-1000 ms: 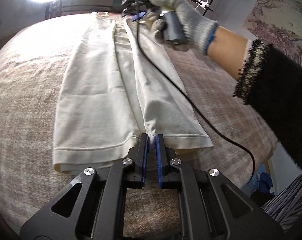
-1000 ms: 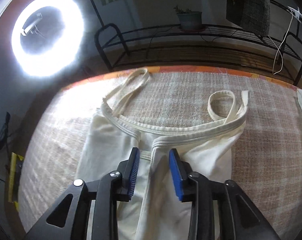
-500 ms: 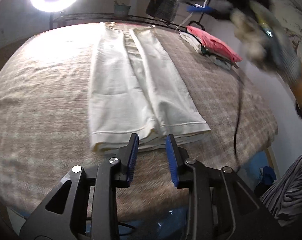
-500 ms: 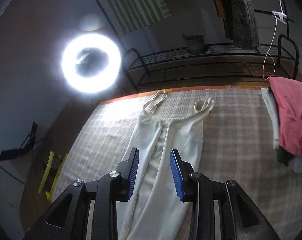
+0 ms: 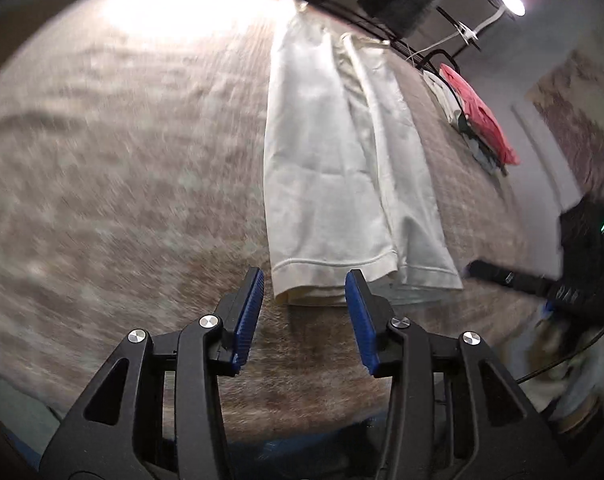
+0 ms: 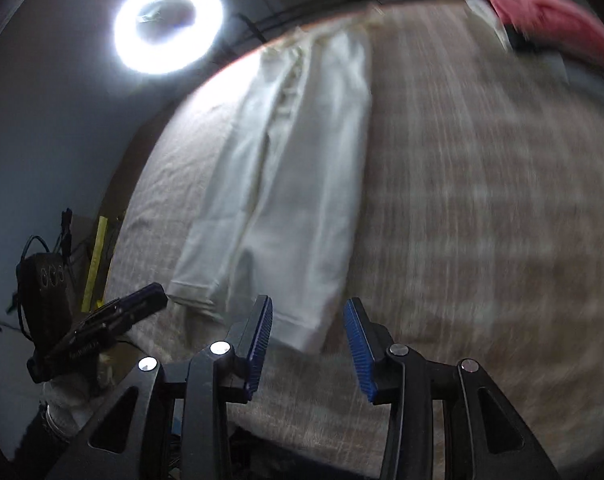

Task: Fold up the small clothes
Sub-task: 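Grasp the camisole's hem with the left gripper while the right gripper grasps it beside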

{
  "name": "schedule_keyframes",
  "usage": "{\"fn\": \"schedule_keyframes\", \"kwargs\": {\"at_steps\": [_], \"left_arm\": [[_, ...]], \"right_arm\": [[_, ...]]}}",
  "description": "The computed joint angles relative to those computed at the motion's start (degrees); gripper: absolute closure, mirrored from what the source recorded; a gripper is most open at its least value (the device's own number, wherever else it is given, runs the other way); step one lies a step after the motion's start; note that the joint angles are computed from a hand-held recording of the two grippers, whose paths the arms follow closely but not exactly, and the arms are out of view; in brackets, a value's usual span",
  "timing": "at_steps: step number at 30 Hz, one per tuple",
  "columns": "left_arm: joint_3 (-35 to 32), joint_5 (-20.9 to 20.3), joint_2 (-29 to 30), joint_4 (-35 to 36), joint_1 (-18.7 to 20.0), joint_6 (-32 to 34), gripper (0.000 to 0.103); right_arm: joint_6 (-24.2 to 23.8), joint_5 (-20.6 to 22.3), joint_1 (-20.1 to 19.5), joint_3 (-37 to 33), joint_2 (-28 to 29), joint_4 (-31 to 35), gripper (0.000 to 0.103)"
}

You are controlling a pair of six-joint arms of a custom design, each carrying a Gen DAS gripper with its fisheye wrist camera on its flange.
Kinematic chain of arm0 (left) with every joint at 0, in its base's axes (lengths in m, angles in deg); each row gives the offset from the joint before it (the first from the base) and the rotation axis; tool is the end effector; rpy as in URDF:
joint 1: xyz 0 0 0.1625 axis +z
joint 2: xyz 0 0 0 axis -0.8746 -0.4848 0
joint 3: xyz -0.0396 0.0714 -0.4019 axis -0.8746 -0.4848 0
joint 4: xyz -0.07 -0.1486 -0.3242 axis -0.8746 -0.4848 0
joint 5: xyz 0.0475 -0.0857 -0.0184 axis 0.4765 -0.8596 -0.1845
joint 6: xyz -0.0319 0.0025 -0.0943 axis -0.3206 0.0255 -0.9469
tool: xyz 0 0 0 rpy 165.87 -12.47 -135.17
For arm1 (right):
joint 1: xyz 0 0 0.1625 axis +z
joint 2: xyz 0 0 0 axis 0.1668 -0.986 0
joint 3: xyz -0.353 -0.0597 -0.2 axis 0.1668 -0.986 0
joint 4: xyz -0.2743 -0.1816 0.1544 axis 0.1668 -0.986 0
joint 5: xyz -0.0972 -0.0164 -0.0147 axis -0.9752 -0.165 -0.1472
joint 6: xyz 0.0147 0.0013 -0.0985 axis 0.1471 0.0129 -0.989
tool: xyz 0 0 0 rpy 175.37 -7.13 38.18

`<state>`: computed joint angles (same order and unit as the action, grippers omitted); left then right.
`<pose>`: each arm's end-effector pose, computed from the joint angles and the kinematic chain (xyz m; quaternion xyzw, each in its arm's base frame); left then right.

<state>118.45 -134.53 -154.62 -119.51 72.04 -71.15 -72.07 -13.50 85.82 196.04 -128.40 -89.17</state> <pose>-0.2484 -0.2349 0.1348 -0.0112 0.9596 -0.2364 0.1519 0.1400 -0.2987 0.2758 0.1234 -0.9796 0.1082 0.1158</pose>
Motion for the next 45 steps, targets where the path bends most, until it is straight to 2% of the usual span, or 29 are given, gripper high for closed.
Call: {"fn": "schedule_keyframes", "kwargs": {"at_steps": [3, 5, 6, 7, 9, 12, 14, 17, 20, 22, 25, 28, 37, 42, 45], "left_arm": [[1.83, -1.91, 1.31, -6.50, 1.78, 0.10, 0.060], [2.11, -1.48, 1.34, -7.58, 1.98, 0.29, 0.060], [2.19, -1.59, 1.36, -8.11, 2.16, 0.46, 0.063], [2.34, -1.74, 1.40, -8.48, 2.25, 0.25, 0.073], [2.34, -2.33, 1.87, -9.36, 2.98, 0.76, 0.084], [1.86, -1.54, 3.11, -8.95, 2.77, 1.07, 0.096], [1.59, -0.96, 3.49, -8.61, 2.51, 1.18, 0.099], [1.89, 0.00, 2.01, -7.45, 1.21, 0.16, 0.100], [2.30, 0.96, -0.06, -6.25, -0.60, -0.58, 0.100], [1.97, 0.91, 0.53, -5.70, -0.48, 0.25, 0.100], [2.10, -0.50, 3.04, -7.44, 1.28, 0.46, 0.100], [3.21, -0.81, 2.87, -9.35, 1.67, 0.08, 0.100], [0.98, 1.84, -0.17, -5.97, 0.70, 2.33, 0.100], [-1.83, 3.68, -0.24, -5.78, 3.13, 5.61, 0.100], [-3.75, 4.86, 0.31, -6.76, 5.49, 8.36, 0.100]], "right_arm": [[0.39, 5.51, -5.34, 2.08, -1.19, 0.17, 0.063], [-0.19, 7.35, -7.64, 2.94, -1.38, -0.10, 0.064], [-0.55, 7.65, -8.19, 3.40, -1.36, -0.44, 0.065], [-1.43, 8.32, -8.80, 3.79, -1.36, -0.86, 0.066], [-2.51, 8.97, -9.05, 4.15, -1.34, -1.36, 0.069], [-3.59, 11.07, -10.58, 4.77, -0.82, -1.30, 0.083], [-3.89, 12.05, -10.97, 5.01, -0.60, -0.72, 0.096], [-4.08, 11.22, -9.99, 5.13, -0.70, -1.12, 0.100], [-5.19, 13.54, -10.44, 4.89, -4.52, 1.41, 0.101], [-6.75, 14.45, -10.64, 4.60, -6.53, 3.06, 0.101], [-7.62, 12.08, -10.48, 5.15, -5.70, 2.52, 0.101], [-5.71, 8.83, -9.65, 5.96, -2.04, -0.01, 0.101], [-9.46, 16.58, -14.70, 3.94, -5.85, 5.29, 0.101], [-9.59, 19.38, -14.53, 1.01, -5.02, 5.42, 0.101], [-7.30, 19.67, -11.78, -0.65, -2.29, 2.68, 0.101]]}}
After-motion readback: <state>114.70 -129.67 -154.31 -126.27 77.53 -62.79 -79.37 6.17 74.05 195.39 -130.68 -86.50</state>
